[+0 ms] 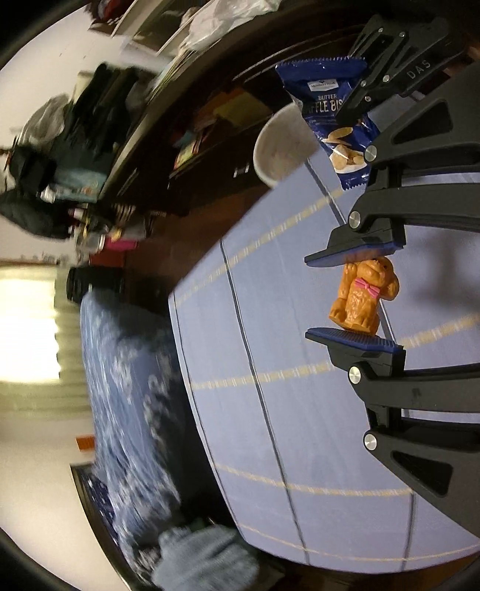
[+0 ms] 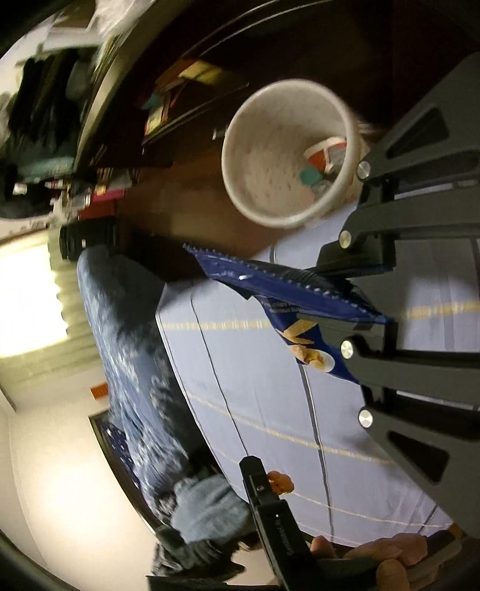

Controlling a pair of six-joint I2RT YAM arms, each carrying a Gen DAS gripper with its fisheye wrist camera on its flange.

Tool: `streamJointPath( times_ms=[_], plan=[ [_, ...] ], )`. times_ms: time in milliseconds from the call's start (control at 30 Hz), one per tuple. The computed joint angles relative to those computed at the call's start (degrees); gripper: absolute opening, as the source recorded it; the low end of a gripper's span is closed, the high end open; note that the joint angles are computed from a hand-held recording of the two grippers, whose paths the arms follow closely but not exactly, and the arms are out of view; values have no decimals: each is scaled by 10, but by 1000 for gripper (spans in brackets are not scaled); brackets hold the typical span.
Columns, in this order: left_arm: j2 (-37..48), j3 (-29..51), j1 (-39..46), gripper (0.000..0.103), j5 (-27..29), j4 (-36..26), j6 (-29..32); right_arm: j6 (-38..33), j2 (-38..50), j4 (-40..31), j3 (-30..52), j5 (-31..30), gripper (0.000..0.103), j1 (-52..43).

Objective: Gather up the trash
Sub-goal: 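Carry the toy and snack bag over the white bin and open both tools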

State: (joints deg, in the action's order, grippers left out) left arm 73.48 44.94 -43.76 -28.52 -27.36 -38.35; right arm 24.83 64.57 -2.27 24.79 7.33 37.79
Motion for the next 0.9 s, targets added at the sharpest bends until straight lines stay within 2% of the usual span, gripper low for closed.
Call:
streamJointPath(
  times_ms=[233, 400, 633, 900],
  plan=[
    [112, 78, -14, 34, 28, 55, 43, -33, -42, 2, -29, -41, 18, -104],
    [195, 145, -24, 34, 41, 75, 74, -49, -32, 20, -35, -77, 18, -173],
    [276, 221, -30, 34, 59, 82, 105, -68, -7, 53, -43, -121, 18, -257],
    [368, 322, -33, 34, 78, 70, 147, -86, 59, 106, -38, -122, 18, -317]
  ],
)
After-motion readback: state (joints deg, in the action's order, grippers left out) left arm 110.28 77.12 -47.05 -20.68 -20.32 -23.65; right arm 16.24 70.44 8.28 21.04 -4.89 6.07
